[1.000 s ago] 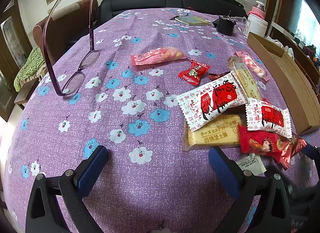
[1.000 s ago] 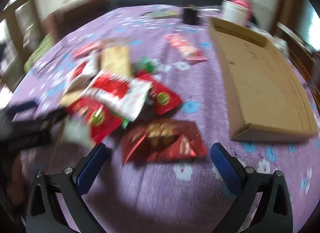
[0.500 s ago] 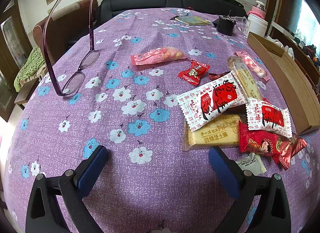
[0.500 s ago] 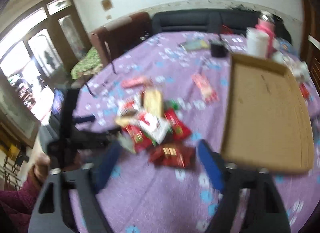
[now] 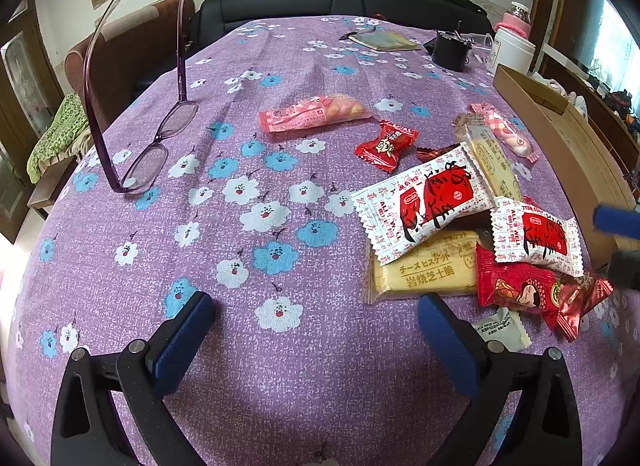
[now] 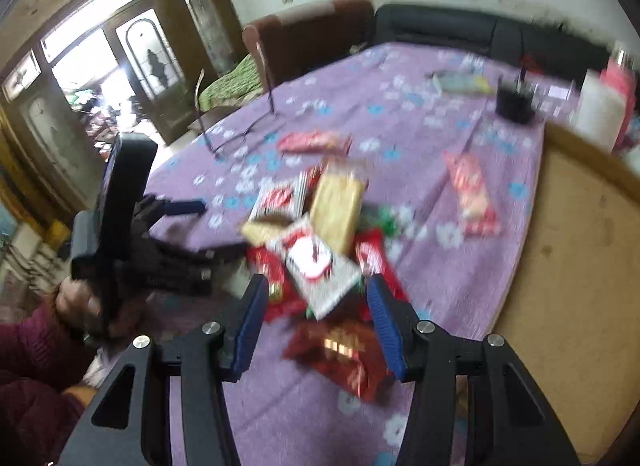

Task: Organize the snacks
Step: 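Grasp the dark red candy packet with the right gripper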

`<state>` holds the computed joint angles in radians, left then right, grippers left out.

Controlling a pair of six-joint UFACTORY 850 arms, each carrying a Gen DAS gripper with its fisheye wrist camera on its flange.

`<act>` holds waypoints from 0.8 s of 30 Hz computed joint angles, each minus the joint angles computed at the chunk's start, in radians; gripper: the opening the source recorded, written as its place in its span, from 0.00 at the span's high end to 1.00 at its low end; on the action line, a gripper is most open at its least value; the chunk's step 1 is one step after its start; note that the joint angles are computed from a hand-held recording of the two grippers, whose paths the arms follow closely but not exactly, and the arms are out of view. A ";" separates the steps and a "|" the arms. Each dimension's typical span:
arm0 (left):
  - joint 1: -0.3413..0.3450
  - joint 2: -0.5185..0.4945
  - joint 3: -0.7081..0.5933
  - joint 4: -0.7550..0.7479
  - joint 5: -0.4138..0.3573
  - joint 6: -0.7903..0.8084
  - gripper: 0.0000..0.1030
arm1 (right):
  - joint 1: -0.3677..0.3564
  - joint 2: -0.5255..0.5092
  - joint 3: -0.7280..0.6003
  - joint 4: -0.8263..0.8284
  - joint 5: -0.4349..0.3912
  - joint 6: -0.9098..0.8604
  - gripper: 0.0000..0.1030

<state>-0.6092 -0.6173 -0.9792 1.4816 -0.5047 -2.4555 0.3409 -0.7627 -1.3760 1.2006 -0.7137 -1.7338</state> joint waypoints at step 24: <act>-0.020 0.116 0.168 0.598 -0.099 -0.646 0.01 | 0.035 0.061 0.130 -0.032 0.119 -0.287 0.41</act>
<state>-0.6287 -0.5016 -0.8108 2.0799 -0.6040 -3.1012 0.3760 -0.7017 -1.2462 1.1691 -0.5945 -2.0208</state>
